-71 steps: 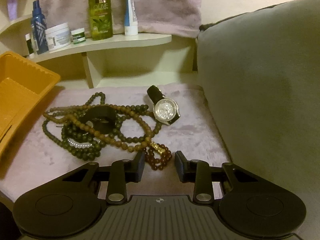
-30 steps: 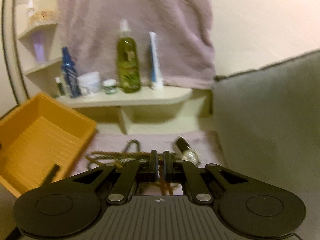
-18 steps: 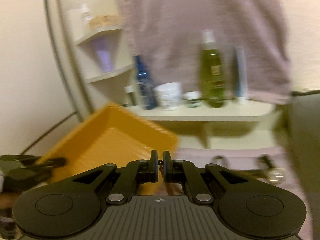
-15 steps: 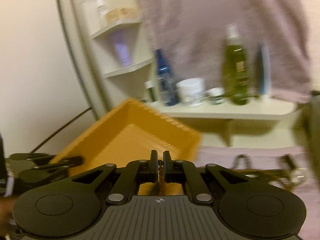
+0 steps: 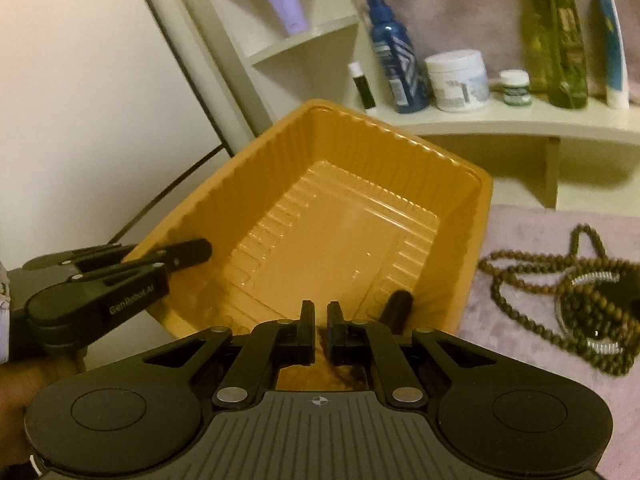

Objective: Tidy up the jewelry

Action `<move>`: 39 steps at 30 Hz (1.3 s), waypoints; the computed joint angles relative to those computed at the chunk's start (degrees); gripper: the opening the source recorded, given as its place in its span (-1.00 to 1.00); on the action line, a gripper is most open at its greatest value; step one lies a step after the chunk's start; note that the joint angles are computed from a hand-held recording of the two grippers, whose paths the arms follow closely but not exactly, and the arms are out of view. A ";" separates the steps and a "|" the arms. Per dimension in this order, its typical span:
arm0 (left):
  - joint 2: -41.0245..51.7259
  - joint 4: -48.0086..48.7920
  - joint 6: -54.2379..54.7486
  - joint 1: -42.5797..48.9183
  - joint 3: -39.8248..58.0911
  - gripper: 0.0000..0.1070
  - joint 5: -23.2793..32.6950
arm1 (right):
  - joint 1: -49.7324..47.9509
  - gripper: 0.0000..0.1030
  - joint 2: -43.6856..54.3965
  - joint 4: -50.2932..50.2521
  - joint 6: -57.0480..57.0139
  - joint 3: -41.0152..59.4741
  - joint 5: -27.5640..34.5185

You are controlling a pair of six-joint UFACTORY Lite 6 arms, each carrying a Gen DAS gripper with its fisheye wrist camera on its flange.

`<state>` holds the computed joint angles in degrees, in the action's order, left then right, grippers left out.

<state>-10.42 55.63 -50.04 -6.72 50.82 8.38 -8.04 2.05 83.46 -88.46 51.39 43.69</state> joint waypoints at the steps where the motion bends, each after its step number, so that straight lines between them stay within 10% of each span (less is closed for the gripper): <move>1: 0.00 -0.03 0.04 0.02 -0.03 -0.93 -0.04 | -1.00 -0.65 -0.57 0.74 -0.64 -0.57 -0.06; 5: -0.01 -0.04 -0.01 0.05 -0.05 -0.93 -0.04 | -7.00 -0.23 -3.04 1.96 -0.36 -1.84 0.79; 21: 0.33 -0.07 0.74 -0.72 0.75 -0.93 1.33 | -27.33 -0.22 -1.86 8.53 -21.29 -7.92 -10.12; 39: 1.35 -1.73 2.22 -0.82 1.92 -0.93 2.40 | -17.97 -0.54 9.56 29.54 -74.68 -3.33 -19.59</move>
<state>-9.07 53.90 -47.82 -7.53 52.74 10.78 -26.01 11.62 113.00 -163.14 48.06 24.10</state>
